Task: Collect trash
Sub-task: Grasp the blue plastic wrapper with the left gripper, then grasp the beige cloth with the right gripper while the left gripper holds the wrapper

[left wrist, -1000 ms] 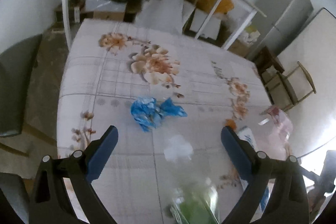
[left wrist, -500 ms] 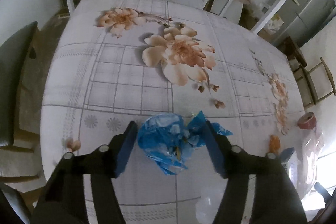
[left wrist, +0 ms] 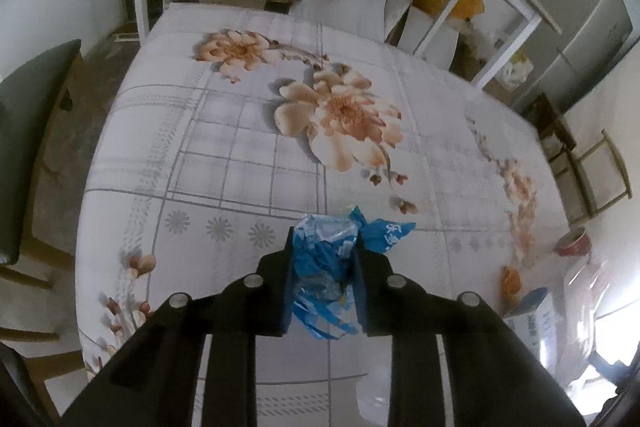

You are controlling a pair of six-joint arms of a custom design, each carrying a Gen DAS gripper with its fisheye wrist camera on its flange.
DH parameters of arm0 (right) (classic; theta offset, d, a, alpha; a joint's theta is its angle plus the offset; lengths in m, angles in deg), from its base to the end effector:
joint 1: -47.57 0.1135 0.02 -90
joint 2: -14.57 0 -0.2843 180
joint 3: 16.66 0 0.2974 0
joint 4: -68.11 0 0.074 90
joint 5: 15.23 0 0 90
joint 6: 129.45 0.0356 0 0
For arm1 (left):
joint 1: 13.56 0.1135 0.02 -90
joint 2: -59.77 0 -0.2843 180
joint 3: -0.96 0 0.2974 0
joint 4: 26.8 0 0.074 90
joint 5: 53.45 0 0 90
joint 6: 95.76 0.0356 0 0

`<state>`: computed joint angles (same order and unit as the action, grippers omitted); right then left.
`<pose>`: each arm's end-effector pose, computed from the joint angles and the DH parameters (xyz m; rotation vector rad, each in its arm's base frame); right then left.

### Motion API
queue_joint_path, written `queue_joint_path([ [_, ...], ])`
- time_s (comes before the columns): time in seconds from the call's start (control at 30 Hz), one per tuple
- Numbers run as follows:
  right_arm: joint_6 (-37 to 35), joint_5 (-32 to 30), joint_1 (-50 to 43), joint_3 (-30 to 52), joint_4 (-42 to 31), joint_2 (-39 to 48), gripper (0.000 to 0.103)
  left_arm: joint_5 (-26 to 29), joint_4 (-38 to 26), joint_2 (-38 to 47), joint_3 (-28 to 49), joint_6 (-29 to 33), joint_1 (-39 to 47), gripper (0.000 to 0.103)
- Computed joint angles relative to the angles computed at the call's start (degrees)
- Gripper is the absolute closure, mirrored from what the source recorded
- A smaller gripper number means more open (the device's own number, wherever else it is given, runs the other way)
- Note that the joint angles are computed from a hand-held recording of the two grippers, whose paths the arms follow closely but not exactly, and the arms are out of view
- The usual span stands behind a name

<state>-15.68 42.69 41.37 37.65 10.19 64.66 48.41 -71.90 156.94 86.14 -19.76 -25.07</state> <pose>0.1968 -0.0024 0.2695 0.4153 2.4552 0.8285 0.3959 -0.0881 0.2424 0.0232 2.5944 -0.4318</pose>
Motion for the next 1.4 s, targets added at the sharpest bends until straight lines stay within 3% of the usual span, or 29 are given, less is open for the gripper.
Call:
queue_joint_path([
  [0.17,1.39,-3.04,-1.68,-0.45,2.57,2.22,0.043,2.34,3.43,-4.24,-3.34,-3.68,1.93,0.081],
  [0.47,3.58,-6.28,-1.41,-0.76,2.9,4.59,0.043,6.24,6.73,-16.73,-11.8,-7.79,4.49,0.081],
  [0.63,2.6,4.83,4.75,1.7,1.1,3.95,0.043,5.24,5.4,-22.56,-15.34,-7.49,2.95,0.081],
  [0.77,-0.84,9.73,5.38,3.61,-2.02,0.79,0.042,5.17,5.49,-28.66,-18.55,-8.43,1.91,0.081],
  [1.0,-14.36,22.47,0.83,2.88,-11.44,-6.66,0.024,2.78,3.5,-41.35,-23.12,-8.33,-3.71,0.081],
  [1.17,-20.18,25.84,-1.96,-2.79,-11.18,-8.85,0.024,0.08,1.26,-46.72,-24.62,-9.64,-11.48,0.081],
  [1.23,-23.2,27.85,-0.74,-5.25,-9.05,-10.31,0.018,-1.26,0.3,-48.17,-24.85,-10.64,-15.39,0.081],
  [1.4,-23.21,34.08,4.82,-9.22,-3.96,-8.22,0.015,-6.93,-1.78,-50.71,-25.93,-13.12,-25.31,0.081],
])
